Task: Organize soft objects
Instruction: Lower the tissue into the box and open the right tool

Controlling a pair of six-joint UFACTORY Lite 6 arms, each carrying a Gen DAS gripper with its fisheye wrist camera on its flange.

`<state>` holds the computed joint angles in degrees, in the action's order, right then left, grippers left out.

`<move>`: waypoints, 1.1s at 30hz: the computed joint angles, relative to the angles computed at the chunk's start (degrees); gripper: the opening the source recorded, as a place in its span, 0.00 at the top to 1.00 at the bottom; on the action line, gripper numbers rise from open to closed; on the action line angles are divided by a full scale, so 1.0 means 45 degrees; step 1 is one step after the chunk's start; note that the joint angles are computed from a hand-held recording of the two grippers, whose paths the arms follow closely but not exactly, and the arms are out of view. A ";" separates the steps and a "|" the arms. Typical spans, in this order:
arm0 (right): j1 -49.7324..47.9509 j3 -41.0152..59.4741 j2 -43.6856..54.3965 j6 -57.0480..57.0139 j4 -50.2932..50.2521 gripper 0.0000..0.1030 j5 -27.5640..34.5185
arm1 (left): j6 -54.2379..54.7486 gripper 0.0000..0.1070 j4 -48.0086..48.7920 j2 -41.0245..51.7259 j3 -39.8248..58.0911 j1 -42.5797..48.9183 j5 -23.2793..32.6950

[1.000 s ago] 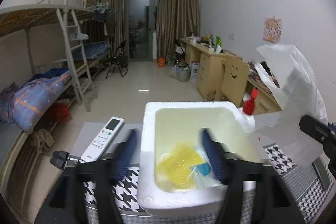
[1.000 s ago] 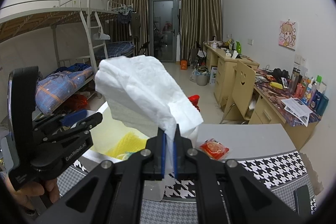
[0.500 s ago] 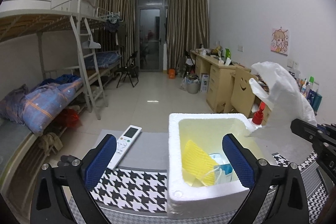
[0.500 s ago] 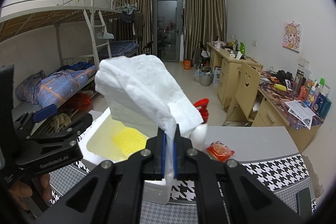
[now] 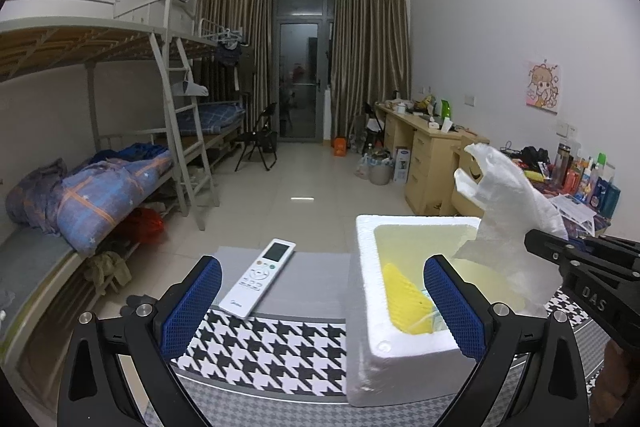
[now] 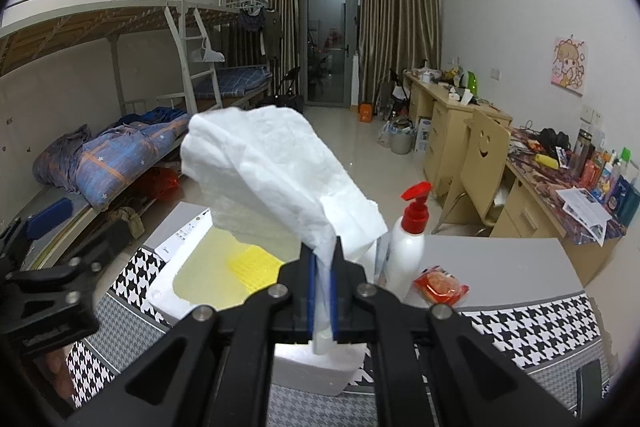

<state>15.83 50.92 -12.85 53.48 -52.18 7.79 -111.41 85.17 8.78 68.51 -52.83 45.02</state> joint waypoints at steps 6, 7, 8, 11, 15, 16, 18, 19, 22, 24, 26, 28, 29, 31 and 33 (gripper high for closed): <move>0.0076 0.0460 0.0694 -0.0466 0.0677 0.92 0.0164 | -0.0152 0.05 0.0062 -0.0386 -0.0545 0.0056 0.0074; 0.0079 0.0541 0.0810 -0.0782 0.1022 0.92 0.0164 | -0.0228 0.05 0.0078 -0.0491 -0.0704 0.0105 0.0069; 0.0092 0.0601 0.0909 -0.0810 0.1084 0.92 0.0197 | -0.0273 0.05 0.0098 -0.0570 -0.0812 0.0130 0.0032; 0.0099 0.0824 0.1265 -0.1240 0.1555 0.92 0.0257 | -0.0452 0.05 0.0143 -0.0805 -0.1121 0.0199 0.0002; 0.0108 0.1093 0.1726 -0.1148 0.1541 0.92 0.0389 | -0.0551 0.05 0.0124 -0.0984 -0.1284 0.0272 -0.0040; 0.0088 0.1182 0.1844 -0.1918 0.2295 0.92 0.0395 | -0.0572 0.05 0.0151 -0.1072 -0.1355 0.0306 -0.0051; 0.0062 0.1325 0.2043 -0.2581 0.2975 0.92 0.0455 | -0.0630 0.05 0.0187 -0.1182 -0.1457 0.0276 0.0022; 0.0081 0.1398 0.2149 -0.2798 0.3227 0.92 0.0494 | -0.0618 0.05 0.0184 -0.1165 -0.1421 0.0276 0.0051; 0.0239 0.1581 0.2457 -0.2983 0.3345 0.92 0.0669 | -0.0620 0.05 0.0204 -0.1168 -0.1414 0.0300 0.0032; 0.0284 0.1741 0.2660 -0.3216 0.3573 0.91 0.0855 | -0.0640 0.05 0.0198 -0.1157 -0.1411 0.0294 0.0046; 0.0219 0.1761 0.2703 -0.3945 0.4385 0.74 0.0841 | -0.0655 0.05 0.0200 -0.1070 -0.1335 0.0269 0.0030; 0.0078 0.1658 0.2581 -0.5180 0.5571 0.46 0.0681 | -0.0664 0.05 0.0218 -0.1074 -0.1355 0.0257 0.0030; 0.0017 0.1510 0.2444 -0.5522 0.5855 0.34 0.0475 | -0.0655 0.05 0.0211 -0.1060 -0.1335 0.0260 0.0015; 0.0089 0.1289 0.2201 -0.4637 0.4825 0.32 0.0374 | -0.0687 0.05 0.0224 -0.1064 -0.1349 0.0251 0.0002; 0.0192 0.1174 0.2033 -0.4646 0.4700 0.32 0.0355 | -0.0750 0.05 0.0241 -0.1001 -0.1331 0.0215 -0.0019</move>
<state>16.69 56.20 -3.70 32.57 -31.03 9.38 -114.79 86.25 4.28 62.53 -51.86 44.93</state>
